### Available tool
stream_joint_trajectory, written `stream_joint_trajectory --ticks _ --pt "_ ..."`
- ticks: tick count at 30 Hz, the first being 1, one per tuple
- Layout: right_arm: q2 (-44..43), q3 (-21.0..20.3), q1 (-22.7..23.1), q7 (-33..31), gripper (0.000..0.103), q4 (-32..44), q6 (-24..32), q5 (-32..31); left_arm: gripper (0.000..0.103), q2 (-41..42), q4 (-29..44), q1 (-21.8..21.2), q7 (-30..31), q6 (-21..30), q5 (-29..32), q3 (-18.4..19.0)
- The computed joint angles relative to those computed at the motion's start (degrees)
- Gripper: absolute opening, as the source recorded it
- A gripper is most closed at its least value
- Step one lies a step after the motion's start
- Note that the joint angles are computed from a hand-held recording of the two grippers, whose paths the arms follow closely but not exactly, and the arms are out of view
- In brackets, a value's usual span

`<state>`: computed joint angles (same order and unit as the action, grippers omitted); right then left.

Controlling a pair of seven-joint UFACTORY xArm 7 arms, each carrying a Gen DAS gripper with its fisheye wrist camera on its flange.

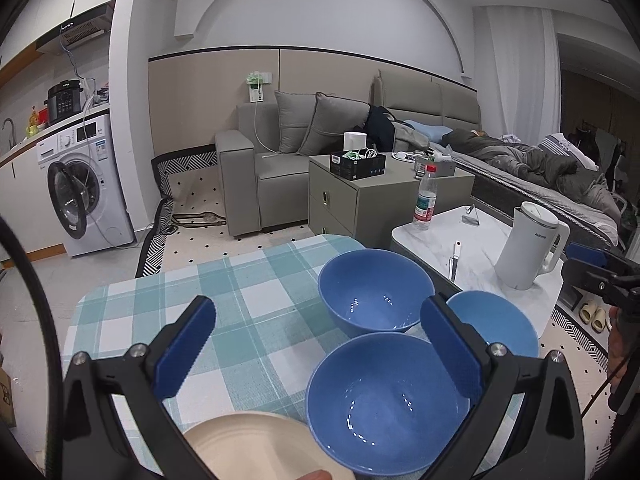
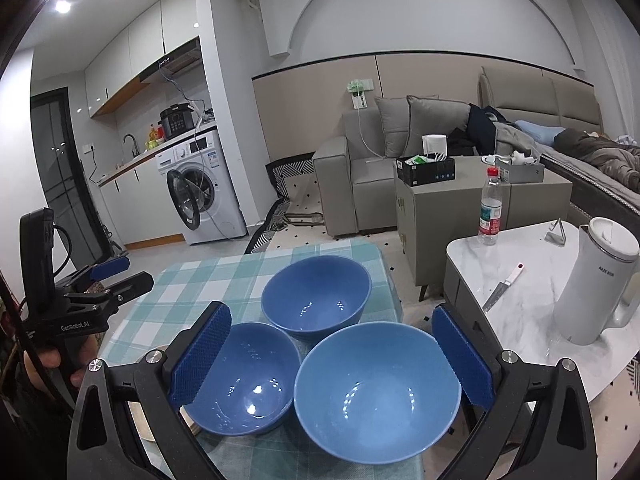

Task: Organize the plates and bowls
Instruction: 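Move both tools over the blue bowls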

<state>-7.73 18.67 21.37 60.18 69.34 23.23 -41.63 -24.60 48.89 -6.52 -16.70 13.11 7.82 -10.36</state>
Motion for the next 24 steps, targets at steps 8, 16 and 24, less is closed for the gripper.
stream_joint_trajectory --ticks 8,16,24 --pt "4.73 -2.28 1.47 -3.01 0.102 4.80 1.43 0.79 0.103 6.45 4.51 -1.01 0.92 1.63 -1.59 1.90" --pt "8.97 -5.31 3.33 -6.95 0.102 9.02 2.69 3.12 0.103 12.73 9.43 -1.19 1.20 3.01 -0.94 2.66" --pt "13.74 -8.29 5.03 -10.90 0.102 13.79 4.10 6.72 0.103 18.21 14.03 -2.47 3.02 4.80 -3.86 4.45"
